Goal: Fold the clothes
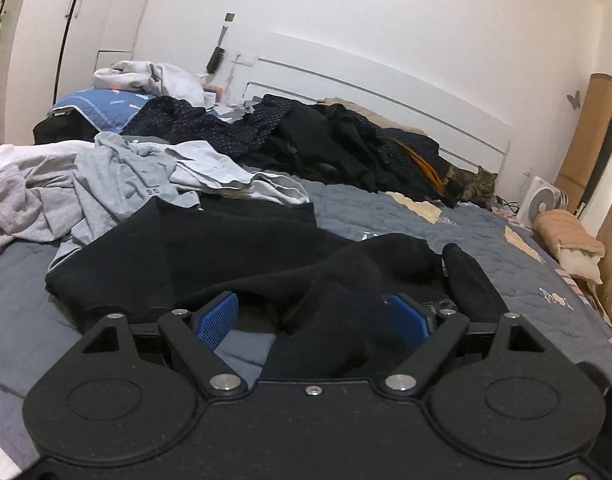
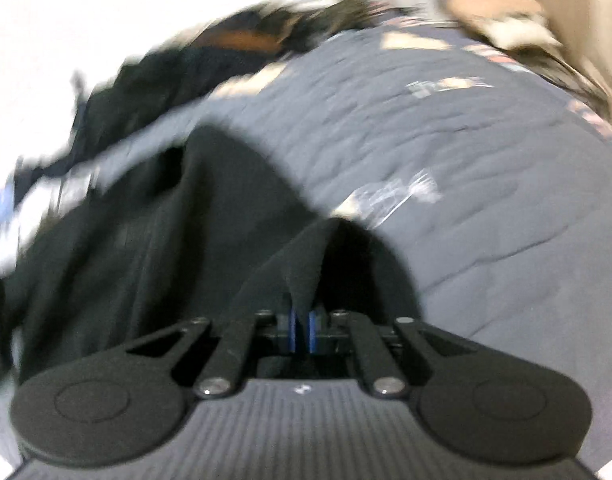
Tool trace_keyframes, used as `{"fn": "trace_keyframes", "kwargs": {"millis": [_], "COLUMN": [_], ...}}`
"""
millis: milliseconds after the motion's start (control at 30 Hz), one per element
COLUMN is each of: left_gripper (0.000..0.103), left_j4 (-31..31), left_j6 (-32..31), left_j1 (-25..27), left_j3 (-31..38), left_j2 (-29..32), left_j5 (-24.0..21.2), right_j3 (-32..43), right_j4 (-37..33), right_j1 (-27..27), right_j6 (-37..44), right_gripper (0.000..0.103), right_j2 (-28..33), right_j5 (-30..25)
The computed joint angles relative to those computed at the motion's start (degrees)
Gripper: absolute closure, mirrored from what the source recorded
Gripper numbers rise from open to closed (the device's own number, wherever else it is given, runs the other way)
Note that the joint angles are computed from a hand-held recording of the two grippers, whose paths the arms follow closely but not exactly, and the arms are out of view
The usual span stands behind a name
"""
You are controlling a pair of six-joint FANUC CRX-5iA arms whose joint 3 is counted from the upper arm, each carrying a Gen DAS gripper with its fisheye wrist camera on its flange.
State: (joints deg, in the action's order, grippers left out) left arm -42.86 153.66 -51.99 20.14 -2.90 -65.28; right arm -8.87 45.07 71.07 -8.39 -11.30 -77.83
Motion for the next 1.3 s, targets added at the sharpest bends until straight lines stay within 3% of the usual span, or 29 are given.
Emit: {"fn": "trace_keyframes", "kwargs": {"millis": [267,333,533,633,733,867,1067,1300], "left_gripper": [0.020,0.020,0.020,0.020,0.020,0.020,0.020,0.020], "left_j4": [0.2,1.1,3.9,4.2,3.8,3.4,3.7,4.0], "left_j6": [-0.5,-1.2,-3.0,-3.3,-3.4,-3.4,-3.8,-5.9], "left_j1": [0.2,0.8,2.7,2.8,2.4,1.7,1.3,0.2], "left_j3": [0.2,0.2,-0.6,-0.8,-1.0,-1.2,-1.0,-0.3], "left_j2": [0.5,0.7,0.7,0.6,0.4,0.0,0.2,1.2], "left_j5": [1.3,1.4,2.6,3.1,3.2,3.3,3.6,4.4], "right_j3": [-4.9,-5.1,0.9,2.4,5.0,5.7,3.4,2.1], "right_j4": [11.7,10.2,-9.1,-11.1,-10.6,-5.6,-0.3,-2.2], "right_j1": [-10.5,-14.4,-22.1,-21.1,-19.2,-12.9,-2.0,5.3], "right_j6": [-14.9,-12.4,9.4,13.9,17.5,18.3,22.9,29.6], "right_gripper": [0.098,0.097,0.095,0.093,0.081,0.066,0.048,0.041], "right_j2": [-2.3,-2.1,-2.9,-4.2,-4.4,-5.4,-6.3,-5.1], "right_j5": [-2.8,-0.9,4.1,2.1,-3.4,-10.3,-16.4,-18.9]}}
